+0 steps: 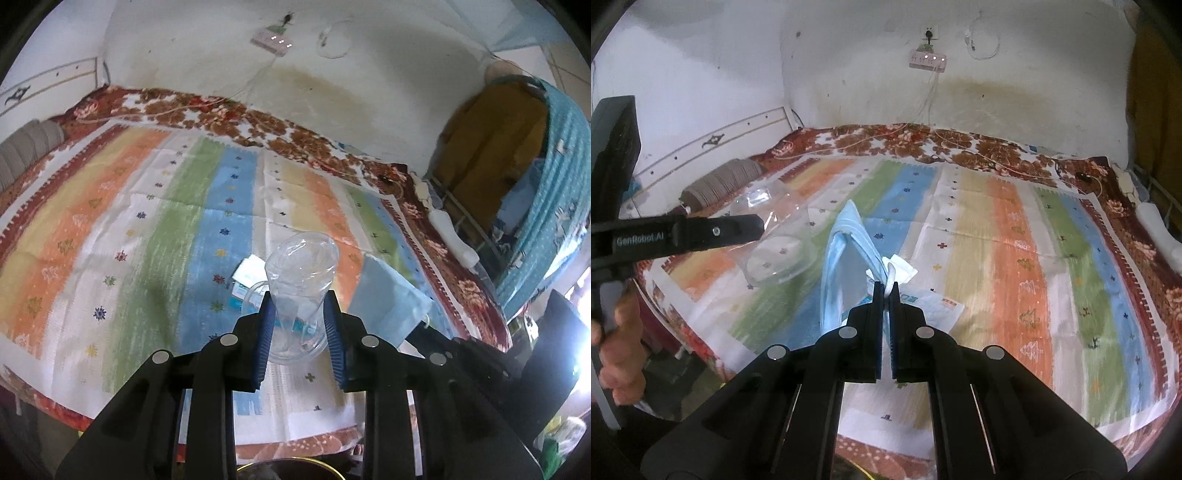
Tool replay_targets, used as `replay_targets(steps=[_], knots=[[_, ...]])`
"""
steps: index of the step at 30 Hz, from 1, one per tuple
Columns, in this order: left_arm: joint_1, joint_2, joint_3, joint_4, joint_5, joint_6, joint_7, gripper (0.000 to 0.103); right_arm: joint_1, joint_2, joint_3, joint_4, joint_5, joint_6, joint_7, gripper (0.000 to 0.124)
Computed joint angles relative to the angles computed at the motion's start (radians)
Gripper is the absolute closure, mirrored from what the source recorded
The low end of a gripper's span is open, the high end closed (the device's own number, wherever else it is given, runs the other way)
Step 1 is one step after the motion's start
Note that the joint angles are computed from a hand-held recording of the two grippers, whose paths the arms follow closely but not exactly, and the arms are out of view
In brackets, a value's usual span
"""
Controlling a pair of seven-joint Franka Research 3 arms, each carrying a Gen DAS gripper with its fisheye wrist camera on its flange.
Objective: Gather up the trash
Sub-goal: 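Lift the clear cup and blue mask in both tools off the sheet, then carry the clear cup and blue mask in both tools over the bin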
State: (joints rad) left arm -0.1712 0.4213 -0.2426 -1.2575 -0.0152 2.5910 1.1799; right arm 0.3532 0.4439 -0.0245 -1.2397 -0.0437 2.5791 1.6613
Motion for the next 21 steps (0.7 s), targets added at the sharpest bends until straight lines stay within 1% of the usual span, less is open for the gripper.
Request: replay_targets(steps=[3, 6, 12, 17, 21], knots=[[0.031, -0.045, -0.035, -0.067, -0.069, 0.035, 0.037, 0.078, 0.002, -0.052, -0.001, -0.072, 0.004, 0.029, 0.020, 0.122], [0.044, -0.098, -0.050, -0.140, -0.118, 0.068, 0.073, 0.078, 0.001, -0.093, 0.003, -0.131, 0.003, 0.050, 0.034, 0.122], [0.041, -0.183, -0.049, -0.256, -0.170, 0.130, 0.116, 0.078, -0.006, -0.180, 0.019, -0.257, 0.004, 0.103, 0.047, 0.122], [0.029, -0.246, -0.046, -0.345, -0.206, 0.171, 0.155, 0.078, -0.015, -0.252, 0.040, -0.357, 0.016, 0.105, 0.047, 0.122], [0.017, -0.287, -0.041, -0.403, -0.234, 0.196, 0.172, 0.078, -0.020, -0.308, 0.053, -0.434, 0.012, 0.138, 0.046, 0.122]])
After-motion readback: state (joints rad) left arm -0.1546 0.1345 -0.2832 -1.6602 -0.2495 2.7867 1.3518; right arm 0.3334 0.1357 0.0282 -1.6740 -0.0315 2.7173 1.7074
